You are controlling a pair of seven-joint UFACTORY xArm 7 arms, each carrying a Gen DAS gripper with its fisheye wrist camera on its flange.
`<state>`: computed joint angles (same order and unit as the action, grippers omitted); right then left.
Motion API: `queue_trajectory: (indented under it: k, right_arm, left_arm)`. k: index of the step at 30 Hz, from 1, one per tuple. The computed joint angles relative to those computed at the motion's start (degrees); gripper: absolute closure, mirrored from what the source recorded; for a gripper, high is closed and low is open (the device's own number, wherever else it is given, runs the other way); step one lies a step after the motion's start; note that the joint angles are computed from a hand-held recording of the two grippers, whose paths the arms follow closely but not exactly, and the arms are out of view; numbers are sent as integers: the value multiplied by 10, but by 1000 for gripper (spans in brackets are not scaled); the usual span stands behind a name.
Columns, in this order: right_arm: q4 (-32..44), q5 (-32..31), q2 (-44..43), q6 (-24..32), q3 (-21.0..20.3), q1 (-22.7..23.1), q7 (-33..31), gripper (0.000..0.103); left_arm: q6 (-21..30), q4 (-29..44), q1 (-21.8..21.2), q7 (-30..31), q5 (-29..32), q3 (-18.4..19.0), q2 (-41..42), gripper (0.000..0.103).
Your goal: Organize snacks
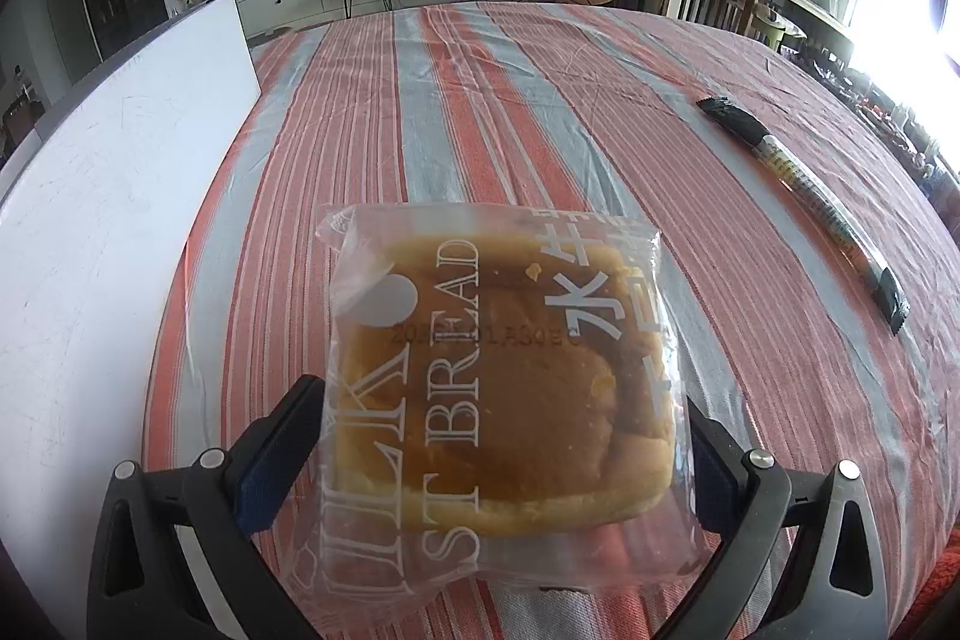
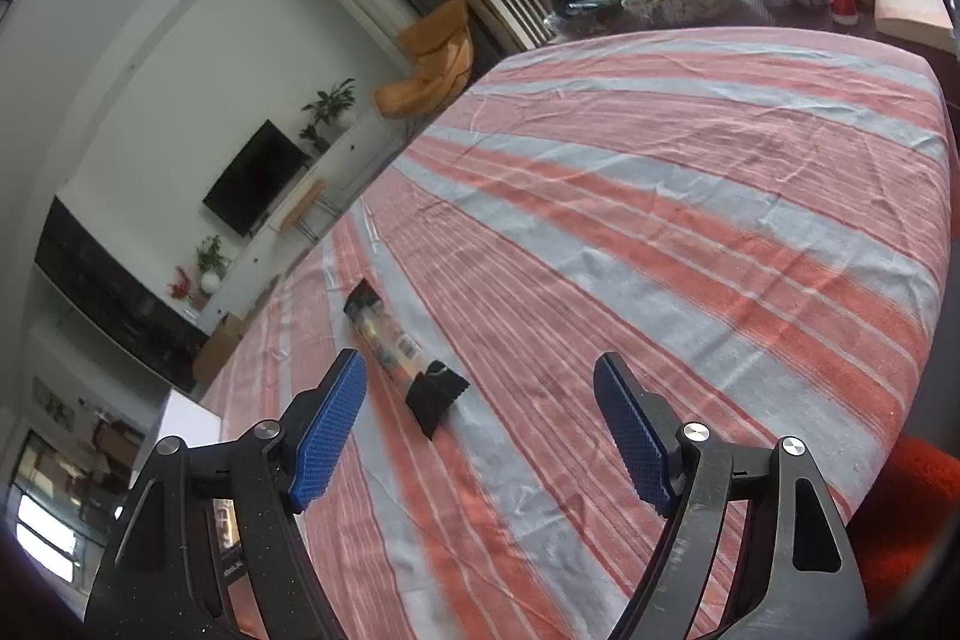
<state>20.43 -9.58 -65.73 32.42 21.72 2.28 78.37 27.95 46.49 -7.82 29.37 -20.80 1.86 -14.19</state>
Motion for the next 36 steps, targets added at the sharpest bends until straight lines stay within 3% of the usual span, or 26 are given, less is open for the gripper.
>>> queue_trajectory:
  k: [5,8,12,17,24,26,28,29,30,32,34,35,36]
  right_arm:
    - [100,-12,182,-10,-67,41,-160,22]
    - [225,-28,329,59,-86,55,-289,22]
    - [351,-35,483,135,-97,57,-368,23]
    - [387,37,551,122,-144,78,-382,23]
    - [470,-49,621,207,-130,91,-383,25]
    - [462,-58,615,202,-133,98,-373,27]
    - [454,-69,603,204,-133,100,-350,40]
    - [445,-68,592,205,-134,100,-343,65]
    - [445,-61,591,208,-135,99,-340,78]
    - [429,-41,573,200,-139,98,-336,81]
    - [370,27,520,140,-152,98,-336,82]
    - [339,60,492,106,-156,99,-333,82]
    - [309,101,466,67,-164,104,-338,82]
  left_arm:
    - [0,0,-2,6,-11,3,0,0]
    - [0,1,-1,6,-12,2,0,0]
    - [0,1,0,6,-10,1,1,0]
    - [0,0,1,5,-8,1,0,0]
    - [-1,1,0,3,-6,1,1,0]
    - [-1,2,0,4,-6,1,2,0]
    - [-1,2,1,3,-5,0,2,0]
    - [-1,2,1,3,-6,1,2,0]
    - [-1,1,1,3,-6,1,2,0]
    - [1,3,-1,8,-11,3,2,0]
    - [14,10,-5,24,-32,13,3,6]
    - [18,11,-7,38,-45,18,-2,26]
    - [26,12,-7,48,-53,21,-7,31]
